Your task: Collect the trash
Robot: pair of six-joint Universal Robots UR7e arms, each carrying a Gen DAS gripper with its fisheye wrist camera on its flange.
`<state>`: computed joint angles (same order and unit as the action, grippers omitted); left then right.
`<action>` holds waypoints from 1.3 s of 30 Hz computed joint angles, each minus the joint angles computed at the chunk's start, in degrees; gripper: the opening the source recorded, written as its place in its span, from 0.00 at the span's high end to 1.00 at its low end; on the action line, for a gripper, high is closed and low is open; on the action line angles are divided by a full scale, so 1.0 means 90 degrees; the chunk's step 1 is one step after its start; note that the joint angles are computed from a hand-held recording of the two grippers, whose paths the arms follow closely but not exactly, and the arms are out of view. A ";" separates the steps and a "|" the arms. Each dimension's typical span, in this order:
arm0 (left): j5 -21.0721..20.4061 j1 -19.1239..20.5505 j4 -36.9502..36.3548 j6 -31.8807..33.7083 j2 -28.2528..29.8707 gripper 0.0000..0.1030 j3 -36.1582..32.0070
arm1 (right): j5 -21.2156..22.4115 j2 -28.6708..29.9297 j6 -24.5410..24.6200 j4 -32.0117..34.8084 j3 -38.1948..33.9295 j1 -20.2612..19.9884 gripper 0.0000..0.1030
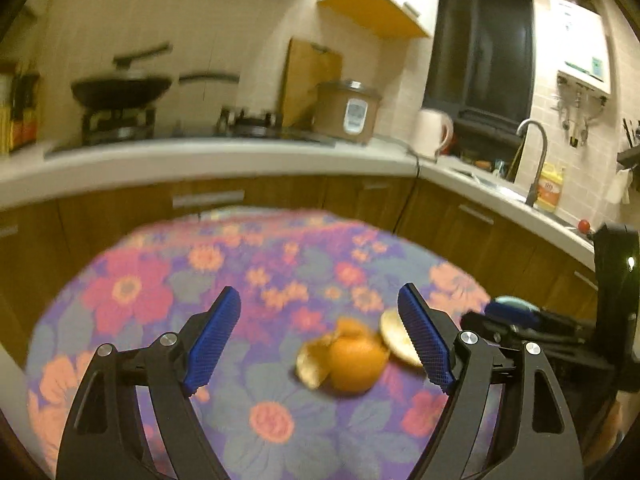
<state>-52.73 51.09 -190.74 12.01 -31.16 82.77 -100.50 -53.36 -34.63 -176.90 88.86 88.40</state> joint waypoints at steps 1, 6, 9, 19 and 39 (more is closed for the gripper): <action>-0.0068 0.0050 0.0219 -0.0163 -0.0020 0.23 -0.0003 | -0.0174 0.0095 -0.0008 0.0068 -0.0096 0.0039 0.48; 0.0135 0.0168 0.1212 -0.0695 0.0161 0.23 -0.0393 | -0.0712 0.0384 -0.0038 0.0466 -0.0481 0.0145 0.48; 0.0048 0.0246 0.1709 -0.1008 0.0179 0.23 -0.0553 | -0.1029 0.0542 -0.0067 0.0836 -0.0717 0.0198 0.48; -0.0567 0.0415 0.2965 -0.1548 0.0234 0.26 -0.0974 | -0.1189 0.0616 0.0078 0.1655 -0.0980 0.0189 0.69; -0.1647 0.0416 0.3119 -0.1346 0.0227 0.80 -0.0976 | -0.0286 0.0104 0.0283 0.0944 -0.0378 -0.0035 0.95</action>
<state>-67.55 54.84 -162.68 -0.11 -29.12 73.98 -103.07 -52.42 -32.08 -168.40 85.46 88.08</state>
